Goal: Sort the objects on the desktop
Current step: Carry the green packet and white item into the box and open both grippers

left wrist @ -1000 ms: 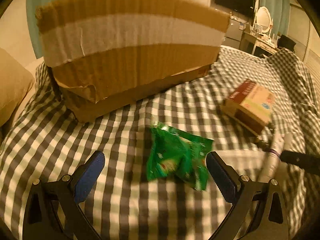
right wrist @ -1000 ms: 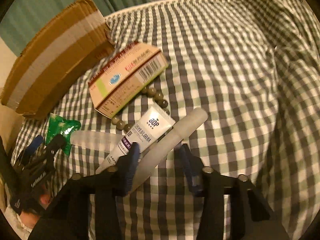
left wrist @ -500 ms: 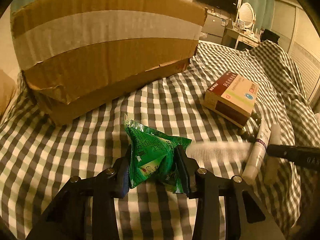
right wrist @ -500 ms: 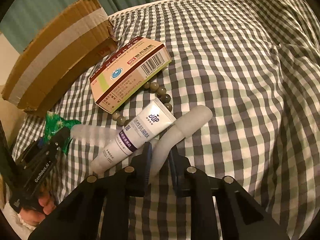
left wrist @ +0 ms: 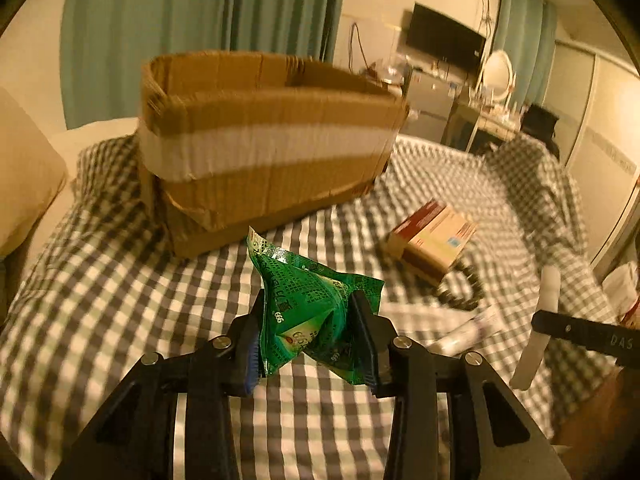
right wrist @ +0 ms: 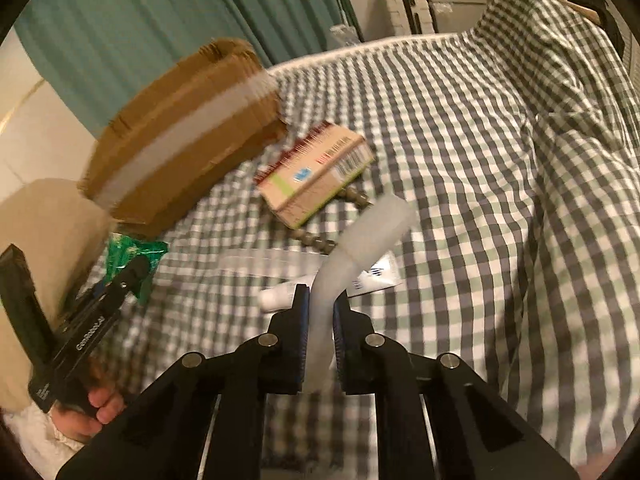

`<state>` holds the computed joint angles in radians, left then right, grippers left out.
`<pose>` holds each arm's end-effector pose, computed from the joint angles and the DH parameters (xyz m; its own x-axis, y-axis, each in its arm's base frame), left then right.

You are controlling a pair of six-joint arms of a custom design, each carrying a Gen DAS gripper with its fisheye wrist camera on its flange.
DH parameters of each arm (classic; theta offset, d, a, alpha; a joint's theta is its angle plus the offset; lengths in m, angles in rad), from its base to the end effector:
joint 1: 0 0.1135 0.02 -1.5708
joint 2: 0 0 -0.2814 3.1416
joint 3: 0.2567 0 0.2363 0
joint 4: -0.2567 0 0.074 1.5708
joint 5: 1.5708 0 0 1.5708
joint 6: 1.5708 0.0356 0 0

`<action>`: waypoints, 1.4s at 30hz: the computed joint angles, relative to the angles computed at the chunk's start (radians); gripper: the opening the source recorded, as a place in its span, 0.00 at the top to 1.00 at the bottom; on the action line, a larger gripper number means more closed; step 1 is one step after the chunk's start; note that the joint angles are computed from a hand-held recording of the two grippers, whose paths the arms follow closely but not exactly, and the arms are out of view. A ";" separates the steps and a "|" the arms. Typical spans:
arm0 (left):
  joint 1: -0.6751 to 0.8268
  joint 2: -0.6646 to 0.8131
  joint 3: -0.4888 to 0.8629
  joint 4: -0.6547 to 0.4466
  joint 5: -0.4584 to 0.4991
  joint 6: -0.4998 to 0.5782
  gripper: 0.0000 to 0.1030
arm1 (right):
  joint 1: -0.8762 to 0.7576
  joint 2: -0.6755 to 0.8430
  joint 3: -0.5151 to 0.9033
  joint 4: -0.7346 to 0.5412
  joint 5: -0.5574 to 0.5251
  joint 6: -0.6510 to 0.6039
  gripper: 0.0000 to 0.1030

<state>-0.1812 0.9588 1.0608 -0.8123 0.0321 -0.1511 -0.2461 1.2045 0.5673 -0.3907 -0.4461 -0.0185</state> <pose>0.1598 -0.0304 0.3553 -0.6648 -0.0311 -0.7464 0.1052 0.9853 -0.1348 0.1913 -0.0322 0.1976 -0.8303 0.1914 -0.5234 -0.0117 0.9330 0.3598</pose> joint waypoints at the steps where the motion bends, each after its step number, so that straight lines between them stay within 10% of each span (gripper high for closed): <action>1: -0.005 -0.014 0.020 -0.018 -0.012 -0.007 0.62 | 0.001 -0.016 0.007 -0.019 -0.019 0.003 0.89; 12: 0.034 0.085 0.418 -0.202 0.008 0.006 0.62 | 0.162 -0.131 0.302 -0.173 -0.149 0.115 0.89; 23: 0.209 0.433 0.775 -0.168 0.097 0.105 0.62 | 0.395 0.338 0.694 0.022 -0.035 0.229 0.89; 33: 0.305 0.575 0.714 -0.024 0.160 0.137 0.62 | 0.452 0.671 0.935 0.048 0.025 0.230 0.86; 36: 0.321 0.571 0.689 -0.017 0.171 0.138 0.42 | 0.457 0.696 0.975 0.017 0.059 0.263 0.45; 37: 0.317 0.569 0.691 -0.028 0.151 0.129 0.16 | 0.452 0.683 0.958 0.039 0.059 0.297 0.29; 38: 0.315 0.560 0.686 -0.031 0.123 0.117 0.03 | 0.447 0.660 0.933 0.063 0.054 0.316 0.29; 42: 0.329 0.467 0.624 -0.021 0.098 0.099 0.02 | 0.447 0.573 0.906 0.031 0.089 0.311 0.29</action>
<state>0.1481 1.4256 1.6847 -0.8334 0.1302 -0.0521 0.2006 1.7775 1.4736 -0.3595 -0.3568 0.2920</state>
